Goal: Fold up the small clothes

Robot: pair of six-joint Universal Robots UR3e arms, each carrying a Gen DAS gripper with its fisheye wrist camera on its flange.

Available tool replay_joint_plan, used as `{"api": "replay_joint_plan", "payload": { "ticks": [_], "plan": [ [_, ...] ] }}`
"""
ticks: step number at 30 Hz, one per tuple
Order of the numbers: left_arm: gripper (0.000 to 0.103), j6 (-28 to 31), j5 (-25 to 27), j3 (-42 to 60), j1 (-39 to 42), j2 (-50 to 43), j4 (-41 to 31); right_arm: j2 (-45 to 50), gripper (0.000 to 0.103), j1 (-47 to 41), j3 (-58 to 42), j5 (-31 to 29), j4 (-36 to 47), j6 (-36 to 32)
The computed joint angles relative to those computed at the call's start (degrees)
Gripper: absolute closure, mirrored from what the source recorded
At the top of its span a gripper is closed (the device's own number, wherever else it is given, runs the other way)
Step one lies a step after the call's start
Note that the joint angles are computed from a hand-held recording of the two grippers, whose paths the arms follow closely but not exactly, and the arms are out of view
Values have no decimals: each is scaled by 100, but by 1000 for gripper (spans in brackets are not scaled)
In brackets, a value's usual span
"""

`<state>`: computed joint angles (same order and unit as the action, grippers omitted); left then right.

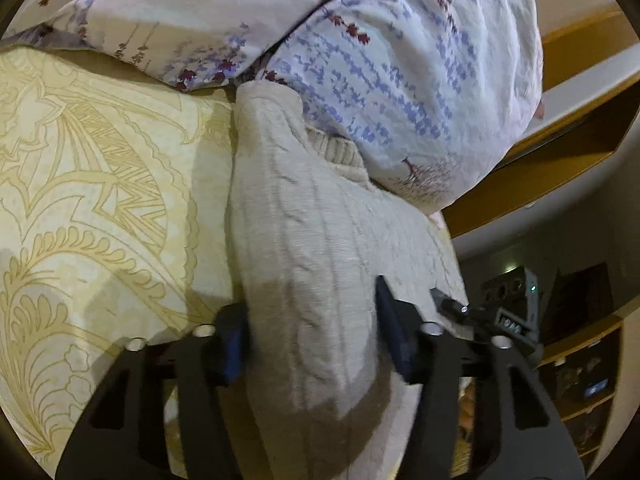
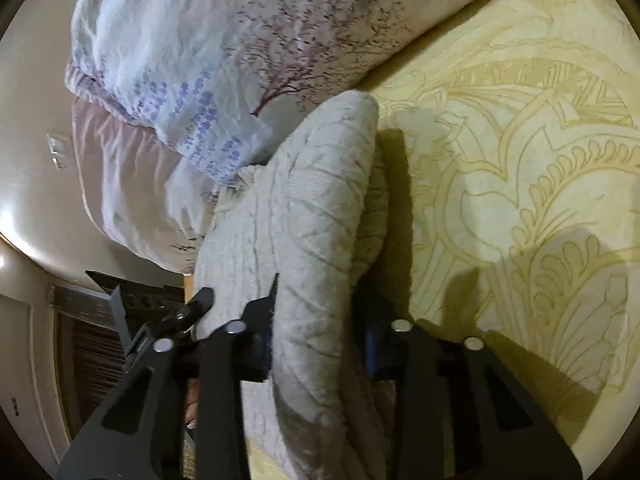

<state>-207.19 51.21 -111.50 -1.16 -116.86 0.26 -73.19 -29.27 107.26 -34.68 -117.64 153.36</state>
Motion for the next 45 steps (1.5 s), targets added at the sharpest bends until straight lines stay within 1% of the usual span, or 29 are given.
{"api": "replay_joint_plan", "payload": {
  "ticks": [2, 5, 8, 10, 12, 14, 16, 18, 19, 20, 21, 22, 23, 25, 26, 28, 29, 30, 31, 32, 33, 35, 37, 38, 39, 41, 43, 44, 45],
  "plan": [
    [59, 67, -141, -73, 95, 103, -26, -203, 76, 55, 170, 11, -250, 140],
    [61, 229, -368, -329, 267, 405, -32, -562, 77, 148, 376, 161, -406, 197],
    [61, 604, -418, -810, 518, 1028, -188, -865, 78, 441, 586, 124, -851, 425],
    [61, 969, -551, -1226, 857, 1571, -455, -934, 78, 757, 723, 114, -1347, 724],
    [61, 1450, -692, -1675, 1308, 2261, -931, -932, 78, 1088, 832, 87, -1864, 1043],
    [61, 1754, -729, -1941, 1654, 2734, -1338, -886, 78, 1441, 950, -82, -2522, 1381],
    [61, 2073, -732, -2102, 1948, 3017, -1711, -634, 78, 1878, 932, -367, -3193, 1856],
    [60, 2330, -518, -2242, 2171, 3039, -1944, -283, 77, 2184, 770, -636, -3464, 2172],
    [57, 2259, -306, -2212, 2105, 2861, -1887, -26, 76, 2404, 608, -1009, -3605, 2462],
    [53, 2198, -276, -2269, 2128, 2567, -1684, 145, 71, 2507, 558, -1204, -3816, 2665],
    [51, 2116, -388, -2389, 2198, 2387, -1358, 266, 67, 2499, 557, -1146, -3956, 2761],
    [50, 2109, -513, -2491, 2294, 2323, -1168, 320, 65, 2444, 511, -1045, -3854, 2784],
    [48, 2058, -530, -2505, 2284, 2286, -1059, 308, 61, 2397, 451, -988, -3641, 2744],
    [48, 1939, -328, -2423, 2134, 2398, -1040, 93, 56, 2280, 543, -997, -3475, 2649],
    [48, 1982, -229, -2474, 2121, 2555, -1083, -46, 55, 2180, 692, -992, -3511, 2585],
    [48, 1932, 109, -2655, 2085, 2984, -936, -334, 55, 1978, 989, -902, -3695, 2553],
    [48, 1849, 371, -2844, 2006, 3235, -572, -417, 55, 1877, 1079, -855, -3741, 2517],
    [48, 1827, 488, -2914, 1929, 3289, -298, -467, 55, 1816, 1120, -852, -3736, 2476],
    [48, 1847, 585, -3021, 1851, 3484, -137, -473, 57, 1825, 1078, -919, -3674, 2426],
    [48, 1889, 645, -3089, 1767, 3638, -26, -442, 76, 1807, 1024, -882, -3601, 2335],
    [48, 1953, 731, -3090, 1574, 3730, 91, -382, 91, 1863, 970, -843, -3589, 2274],
    [45, 2209, 1039, -2893, 1040, 3677, 114, -442, 92, 2052, 1021, -1300, -4072, 2496],
    [45, 2490, 1225, -2838, 791, 3675, -47, -404, 93, 2247, 1003, -1785, -4372, 2687],
    [45, 2524, 1386, -2693, 598, 3490, -60, -312, 93, 2334, 957, -1951, -4455, 2802],
    [45, 2573, 1522, -2572, 441, 3263, -99, -226, 93, 2331, 947, -1991, -4490, 2862],
    [45, 2488, 1847, -2333, 191, 2826, -119, -87, 91, 2276, 974, -1897, -4595, 2905],
    [45, 2426, 2289, -2196, -81, 2449, 163, -174, 81, 2345, 942, -2066, -4512, 2820],
    [45, 2414, 2435, -2151, -161, 2362, 246, -354, 66, 2365, 1061, -2239, -4601, 2826],
    [45, 2378, 2450, -2123, -184, 2358, 236, -571, 59, 2369, 1277, -2384, -4828, 2852]
  ]
}}
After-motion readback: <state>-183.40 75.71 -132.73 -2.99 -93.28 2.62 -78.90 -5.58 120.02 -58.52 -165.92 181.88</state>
